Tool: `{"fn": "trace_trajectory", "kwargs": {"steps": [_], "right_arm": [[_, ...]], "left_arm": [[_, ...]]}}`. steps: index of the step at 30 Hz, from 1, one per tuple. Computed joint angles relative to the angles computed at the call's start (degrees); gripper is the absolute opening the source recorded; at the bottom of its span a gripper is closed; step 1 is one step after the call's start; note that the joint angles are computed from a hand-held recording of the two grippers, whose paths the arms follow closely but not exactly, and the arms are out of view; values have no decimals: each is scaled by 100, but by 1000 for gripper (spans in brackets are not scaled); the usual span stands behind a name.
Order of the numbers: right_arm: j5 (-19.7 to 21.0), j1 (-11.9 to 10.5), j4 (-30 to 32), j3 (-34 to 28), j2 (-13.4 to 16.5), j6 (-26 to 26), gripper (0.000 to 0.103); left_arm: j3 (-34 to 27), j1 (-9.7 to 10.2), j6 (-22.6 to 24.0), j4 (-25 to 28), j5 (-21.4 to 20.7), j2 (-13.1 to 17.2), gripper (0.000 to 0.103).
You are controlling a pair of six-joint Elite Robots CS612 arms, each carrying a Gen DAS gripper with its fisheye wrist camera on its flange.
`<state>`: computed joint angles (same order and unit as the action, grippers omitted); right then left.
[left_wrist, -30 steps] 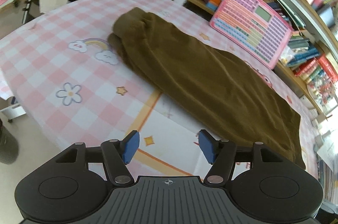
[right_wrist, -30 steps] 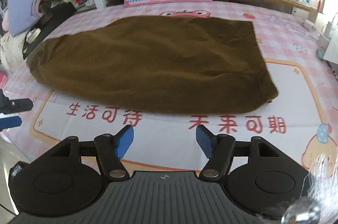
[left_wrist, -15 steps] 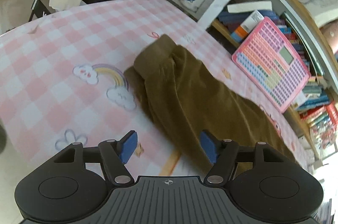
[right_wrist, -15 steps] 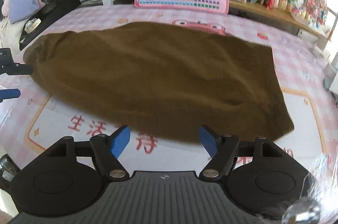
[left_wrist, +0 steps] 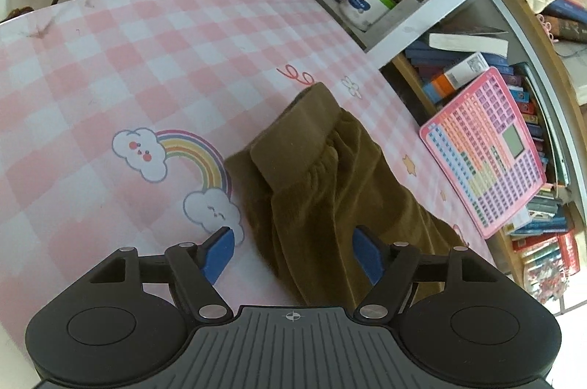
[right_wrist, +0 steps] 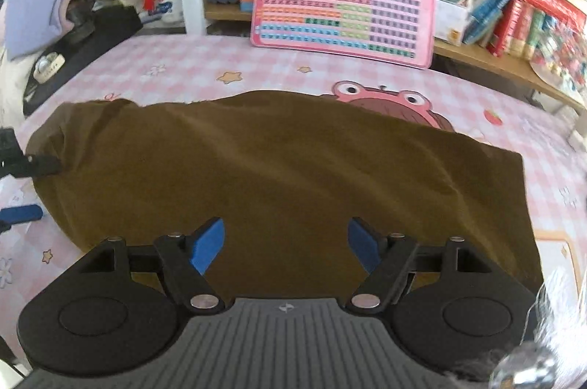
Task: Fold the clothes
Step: 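Move the open left tool to the ribbed trouser cuff and close on it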
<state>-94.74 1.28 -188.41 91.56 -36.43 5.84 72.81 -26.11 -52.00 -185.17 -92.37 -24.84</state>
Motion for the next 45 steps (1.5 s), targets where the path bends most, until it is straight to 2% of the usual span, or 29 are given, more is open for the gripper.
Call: {"fn": "trace_trajectory", "kwargs": {"steps": [12,20,26,29,32,35,42,43,44,45], "right_arm": [[40,138,749,-261,137,-164,74],[-61,168,482,-354,181,-398,74],[-205,164,649,-612,283,-334,75],[-174,179,723,-689,318,-413,75],[3,174,1083,-755,321,-584,75],[-59,207,957,-715,332,-749,76],[-8,193,856,-673,337,-809,77],[-25,198,836,-672,342,-806,77],[-42,204,817,-672,347,-803,77],[-65,211,800,-670,351,-791,77]], "left_arm": [[-79,47,-102,-313,-121,121,77],[-146,62,-288,-476,-153,196,77],[-116,30,-143,-605,-67,213,80],[-114,34,-231,-658,-56,226,81],[-147,68,-325,-719,-152,257,81],[-201,82,-391,-723,-173,286,80],[-333,46,-344,-407,-5,281,77],[-332,38,-392,-357,36,269,73],[-322,33,-485,-299,80,253,64],[-311,34,-614,-236,119,238,58]]}}
